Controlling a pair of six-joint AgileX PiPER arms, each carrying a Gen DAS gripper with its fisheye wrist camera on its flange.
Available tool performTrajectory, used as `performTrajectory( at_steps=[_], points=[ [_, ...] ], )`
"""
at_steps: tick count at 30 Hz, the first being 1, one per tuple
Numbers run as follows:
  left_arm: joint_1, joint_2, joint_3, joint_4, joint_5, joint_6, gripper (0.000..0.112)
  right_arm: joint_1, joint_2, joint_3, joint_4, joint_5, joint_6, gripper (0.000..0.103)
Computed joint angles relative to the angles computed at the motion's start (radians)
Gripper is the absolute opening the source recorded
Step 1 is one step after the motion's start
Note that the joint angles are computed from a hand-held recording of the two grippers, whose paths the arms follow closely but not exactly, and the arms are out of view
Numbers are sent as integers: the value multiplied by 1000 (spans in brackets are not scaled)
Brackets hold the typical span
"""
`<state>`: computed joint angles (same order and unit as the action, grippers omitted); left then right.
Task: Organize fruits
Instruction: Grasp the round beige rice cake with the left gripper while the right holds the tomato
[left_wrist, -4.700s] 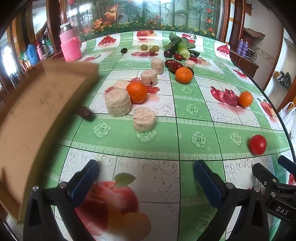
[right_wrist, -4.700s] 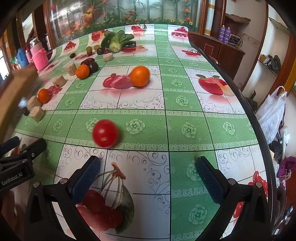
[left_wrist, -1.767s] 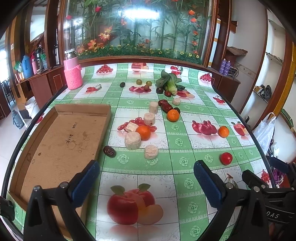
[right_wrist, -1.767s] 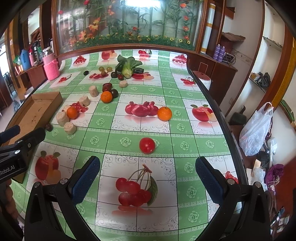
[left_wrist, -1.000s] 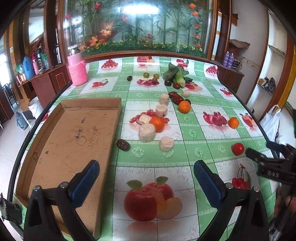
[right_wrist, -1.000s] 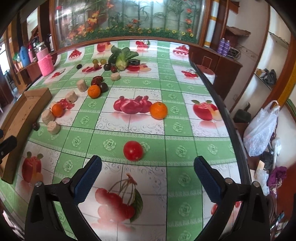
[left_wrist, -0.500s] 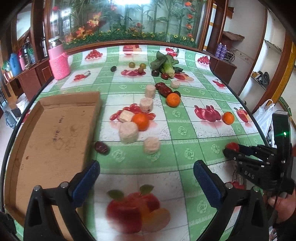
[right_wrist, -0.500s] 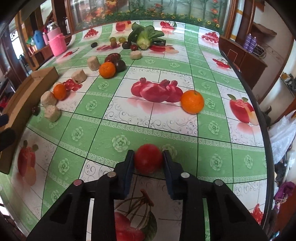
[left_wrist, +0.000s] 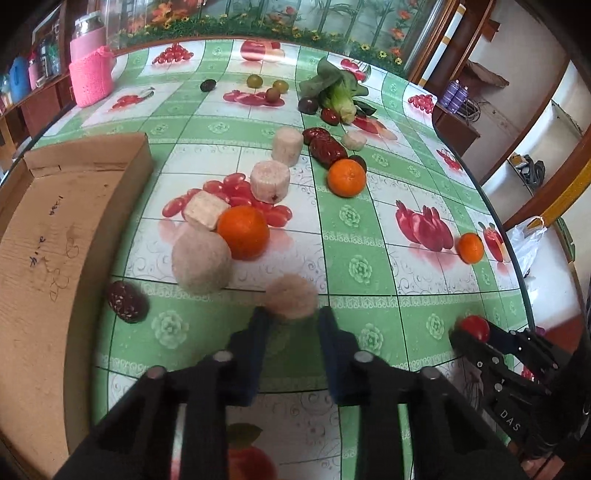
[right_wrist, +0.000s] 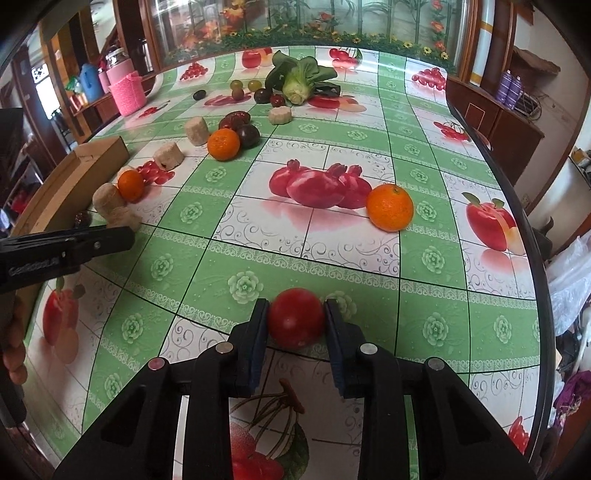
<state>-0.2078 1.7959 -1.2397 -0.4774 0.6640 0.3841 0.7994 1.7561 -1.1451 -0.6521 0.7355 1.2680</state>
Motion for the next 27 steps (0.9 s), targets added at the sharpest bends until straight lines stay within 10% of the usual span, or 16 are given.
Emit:
performTrajectory(
  at_steps=[16, 27],
  points=[
    [3, -24, 9, -78, 19, 88, 25, 8, -50, 53, -13, -12, 53, 29],
    [-70, 39, -53, 68, -28, -24, 44, 5, -23, 31, -1, 4, 23, 30]
  ],
)
